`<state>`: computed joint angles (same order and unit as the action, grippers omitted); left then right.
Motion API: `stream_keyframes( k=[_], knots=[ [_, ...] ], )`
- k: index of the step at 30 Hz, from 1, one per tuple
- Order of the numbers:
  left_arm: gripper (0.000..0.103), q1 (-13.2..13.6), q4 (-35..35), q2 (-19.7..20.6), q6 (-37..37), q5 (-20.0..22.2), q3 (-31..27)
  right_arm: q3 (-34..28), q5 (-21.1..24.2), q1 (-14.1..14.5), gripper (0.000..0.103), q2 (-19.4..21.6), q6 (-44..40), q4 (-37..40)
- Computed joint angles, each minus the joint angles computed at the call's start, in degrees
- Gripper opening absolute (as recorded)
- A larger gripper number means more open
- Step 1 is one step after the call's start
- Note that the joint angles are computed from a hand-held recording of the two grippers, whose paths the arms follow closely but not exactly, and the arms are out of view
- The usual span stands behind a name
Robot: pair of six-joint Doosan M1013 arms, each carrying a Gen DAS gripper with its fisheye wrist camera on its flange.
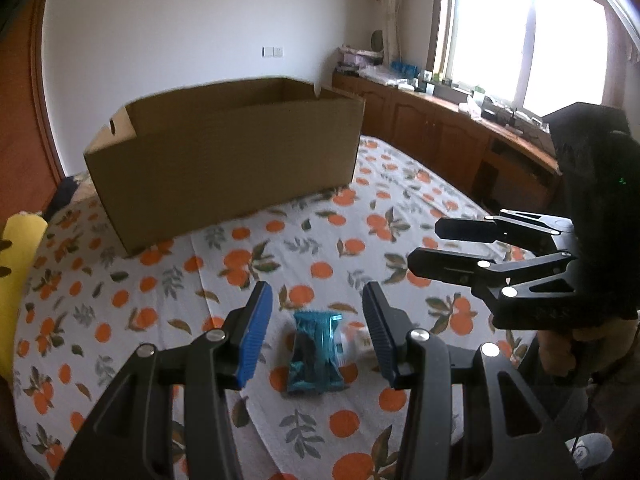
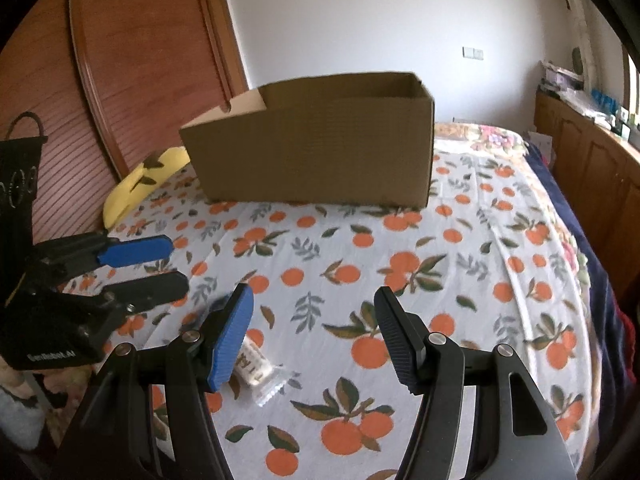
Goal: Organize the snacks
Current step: 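Move both tools back toward the blue wrapper on the bed, then grasp the blue-wrapped bar with the left tool while the right tool grasps the white bar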
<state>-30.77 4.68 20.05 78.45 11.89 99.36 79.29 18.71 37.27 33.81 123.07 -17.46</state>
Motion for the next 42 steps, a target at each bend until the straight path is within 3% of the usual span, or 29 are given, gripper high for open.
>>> stream_keyframes(
  k=[7, 17, 25, 29, 42],
  knots=[
    [0.047, -0.4, 1.4, 1.1, -2.3, 1.7, 0.4, 1.0, 0.0, 0.4, 0.064, 0.4, 0.3, 1.1],
    [0.044, -1.3, 10.7, 2.1, -12.8, 5.4, -0.4, 4.2, -1.2, 1.6, 0.064, -1.8, 4.4, -2.3],
    [0.037, -1.3, 8.4, 3.0, -10.6, 5.5, -1.3, 5.3, -1.9, 2.2, 0.064, -2.4, 0.5, 0.0],
    [0.029, -0.6, 0.3, 3.1, -4.1, 4.9, -1.1, 4.7, -1.6, 2.3, 0.064, -1.7, -3.1, 2.8],
    [0.026, -0.1, -0.8, 3.0, -1.8, 3.6, -0.6, -0.5, 3.7, 1.8, 0.064, 1.4, -14.9, 9.9]
  ],
)
